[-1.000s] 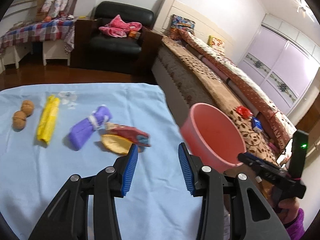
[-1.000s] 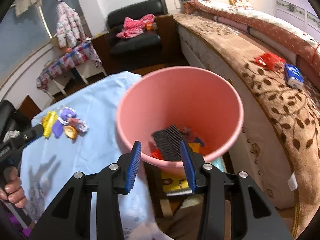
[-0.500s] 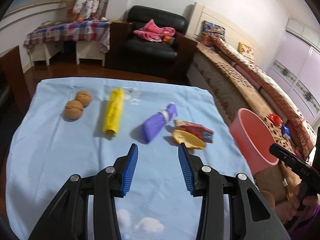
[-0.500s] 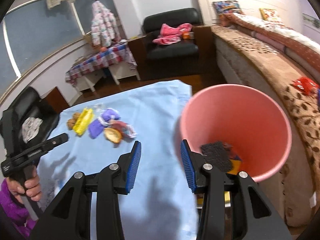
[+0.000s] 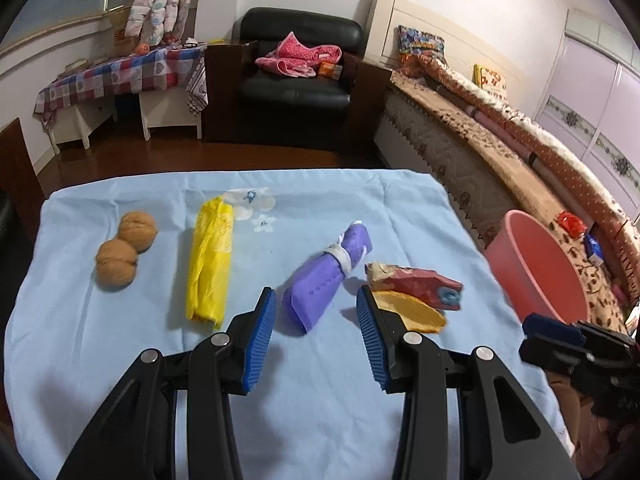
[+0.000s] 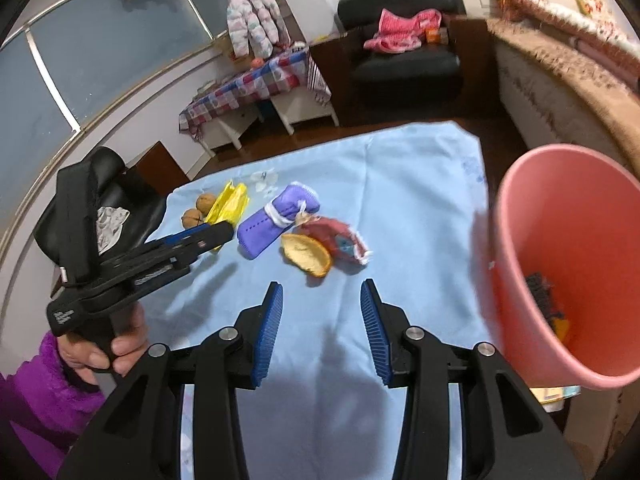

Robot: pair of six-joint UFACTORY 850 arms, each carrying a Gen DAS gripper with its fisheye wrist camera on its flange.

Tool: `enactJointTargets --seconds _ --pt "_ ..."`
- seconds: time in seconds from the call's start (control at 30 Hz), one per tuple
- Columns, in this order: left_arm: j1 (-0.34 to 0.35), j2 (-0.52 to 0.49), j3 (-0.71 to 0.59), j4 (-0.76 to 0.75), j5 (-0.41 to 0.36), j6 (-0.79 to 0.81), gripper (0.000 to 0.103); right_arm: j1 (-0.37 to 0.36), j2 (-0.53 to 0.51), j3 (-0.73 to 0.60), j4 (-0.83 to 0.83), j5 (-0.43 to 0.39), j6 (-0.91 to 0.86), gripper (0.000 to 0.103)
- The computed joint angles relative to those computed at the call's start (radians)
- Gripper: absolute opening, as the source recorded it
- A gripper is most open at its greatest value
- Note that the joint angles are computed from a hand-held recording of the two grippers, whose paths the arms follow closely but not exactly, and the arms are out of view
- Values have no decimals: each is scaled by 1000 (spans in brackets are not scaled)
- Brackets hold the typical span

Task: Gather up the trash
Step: 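Grasp the purple cloth roll with the left tool while the right tool grasps the peel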

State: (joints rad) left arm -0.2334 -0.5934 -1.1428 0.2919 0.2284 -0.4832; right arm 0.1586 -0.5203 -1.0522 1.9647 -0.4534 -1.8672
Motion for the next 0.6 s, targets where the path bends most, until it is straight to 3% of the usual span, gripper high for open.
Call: enactJointTargets --seconds 0.13,0.27,0.33,0.6 --pt "-1 -48 -55 -78 -22 88 41 12 -54 -60 -94 5 134 41" --pt "3 -92 -104 50 -43 -31 40 24 -104 -118 -198 10 259 41" --pt "6 -104 -116 153 -41 -125 35 28 -124 -144 -241 14 304 41" --pt "13 -88 -77 178 11 -159 21 40 -188 -226 -347 24 442 41"
